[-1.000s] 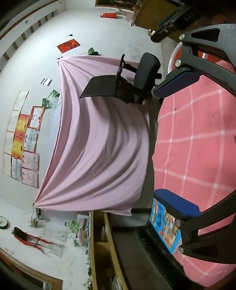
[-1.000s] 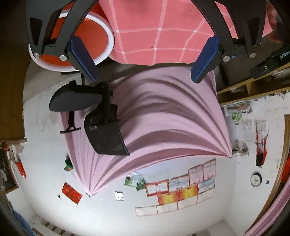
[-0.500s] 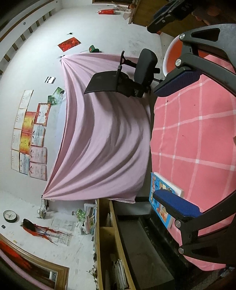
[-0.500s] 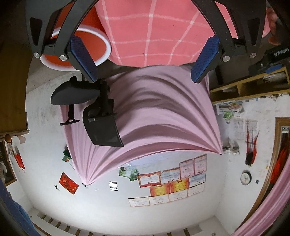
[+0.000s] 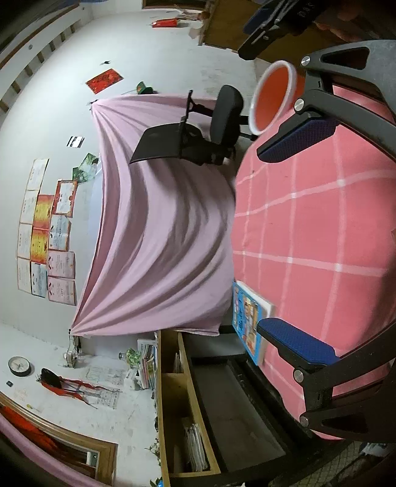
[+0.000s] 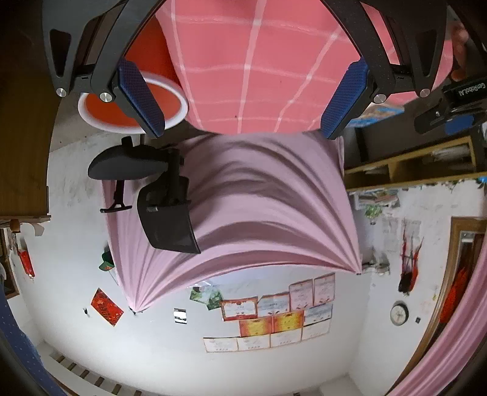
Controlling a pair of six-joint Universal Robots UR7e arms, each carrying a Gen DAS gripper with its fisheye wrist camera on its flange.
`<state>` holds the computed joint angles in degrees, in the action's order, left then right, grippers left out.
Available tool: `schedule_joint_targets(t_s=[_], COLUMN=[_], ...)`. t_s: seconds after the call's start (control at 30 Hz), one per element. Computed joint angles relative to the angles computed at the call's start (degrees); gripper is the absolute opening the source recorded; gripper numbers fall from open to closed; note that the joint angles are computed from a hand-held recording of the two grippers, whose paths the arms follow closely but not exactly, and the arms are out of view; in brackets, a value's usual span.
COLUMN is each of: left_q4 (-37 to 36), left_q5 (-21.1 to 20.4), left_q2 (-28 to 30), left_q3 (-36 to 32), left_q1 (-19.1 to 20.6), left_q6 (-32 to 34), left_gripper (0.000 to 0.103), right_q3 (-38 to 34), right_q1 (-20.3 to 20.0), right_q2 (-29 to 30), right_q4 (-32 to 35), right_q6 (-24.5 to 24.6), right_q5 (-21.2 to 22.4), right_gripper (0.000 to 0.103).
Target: Collect trash
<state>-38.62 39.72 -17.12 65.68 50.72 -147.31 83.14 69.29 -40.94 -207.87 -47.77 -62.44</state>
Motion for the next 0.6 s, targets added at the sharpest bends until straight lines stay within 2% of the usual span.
schedule_joint_targets(t_s=[0.3, 0.6], left_q4=[-3.7, -6.95], left_q5=[-1.57, -2.13], left_q2=[-0.5, -0.92], left_q3=[5.42, 8.49], left_q1=[-0.57, -1.13], left_q6=[2.15, 1.74], left_gripper=[0.1, 0.1], right_q3=[4.34, 6.33], right_q1=[-0.93, -1.28], right_q2=[-1.95, -3.43], right_q4=[-0.12, 2.87], right_q6=[-2.94, -3.41], right_q5=[-0.63, -3.99], right_gripper=[0.103, 0.103])
